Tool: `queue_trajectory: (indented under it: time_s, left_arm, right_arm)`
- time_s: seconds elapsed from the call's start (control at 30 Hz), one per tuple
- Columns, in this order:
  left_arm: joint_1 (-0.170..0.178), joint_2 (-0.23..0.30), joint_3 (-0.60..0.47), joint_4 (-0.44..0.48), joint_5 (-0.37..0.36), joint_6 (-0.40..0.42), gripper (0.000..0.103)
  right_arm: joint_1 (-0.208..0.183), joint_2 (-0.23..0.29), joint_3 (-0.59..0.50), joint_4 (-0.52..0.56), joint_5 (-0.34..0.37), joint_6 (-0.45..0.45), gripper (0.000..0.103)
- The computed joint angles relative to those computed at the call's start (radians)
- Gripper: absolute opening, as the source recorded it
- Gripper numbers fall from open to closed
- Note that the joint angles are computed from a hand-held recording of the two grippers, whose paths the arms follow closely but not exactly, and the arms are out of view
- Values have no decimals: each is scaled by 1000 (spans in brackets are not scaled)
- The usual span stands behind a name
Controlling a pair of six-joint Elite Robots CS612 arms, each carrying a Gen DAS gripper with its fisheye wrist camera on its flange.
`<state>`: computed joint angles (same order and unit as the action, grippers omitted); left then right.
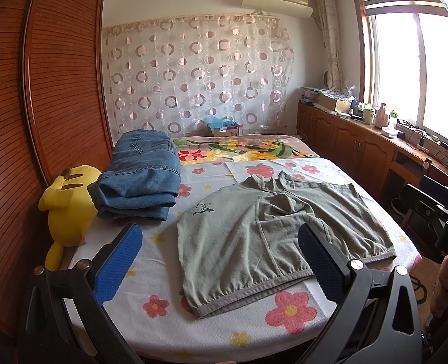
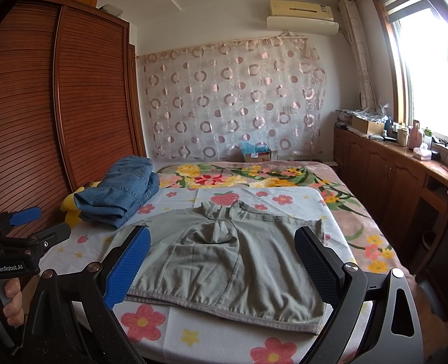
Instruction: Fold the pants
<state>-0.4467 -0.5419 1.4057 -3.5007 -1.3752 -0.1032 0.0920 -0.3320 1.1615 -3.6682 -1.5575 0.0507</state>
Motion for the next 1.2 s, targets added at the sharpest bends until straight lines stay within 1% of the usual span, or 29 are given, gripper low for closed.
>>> queue_trajectory:
  time_s: [0.63, 0.7, 0.83, 0.93, 1.07, 1.2]
  left_arm:
    - [-1, 0, 1, -4, 0, 0, 103]
    - [-1, -7, 1, 6, 1, 1, 103]
    - [-1, -5, -1, 2, -1, -5, 103]
    - [-5, -23, 8, 20, 1, -14, 103]
    - [-1, -17, -10, 43, -26, -20, 103]
    - [4, -3, -37, 60, -47, 11, 103]
  right_arm:
    - [0, 0, 1, -1, -1, 0, 96]
    - [1, -2, 2, -2, -3, 0, 96]
    - [0, 0, 1, -4, -2, 2, 96]
    - [-1, 0, 1, -12, 5, 9, 96]
    - [-2, 6, -9, -20, 3, -3, 96]
    - [-7, 18, -29, -10, -1, -9, 96]
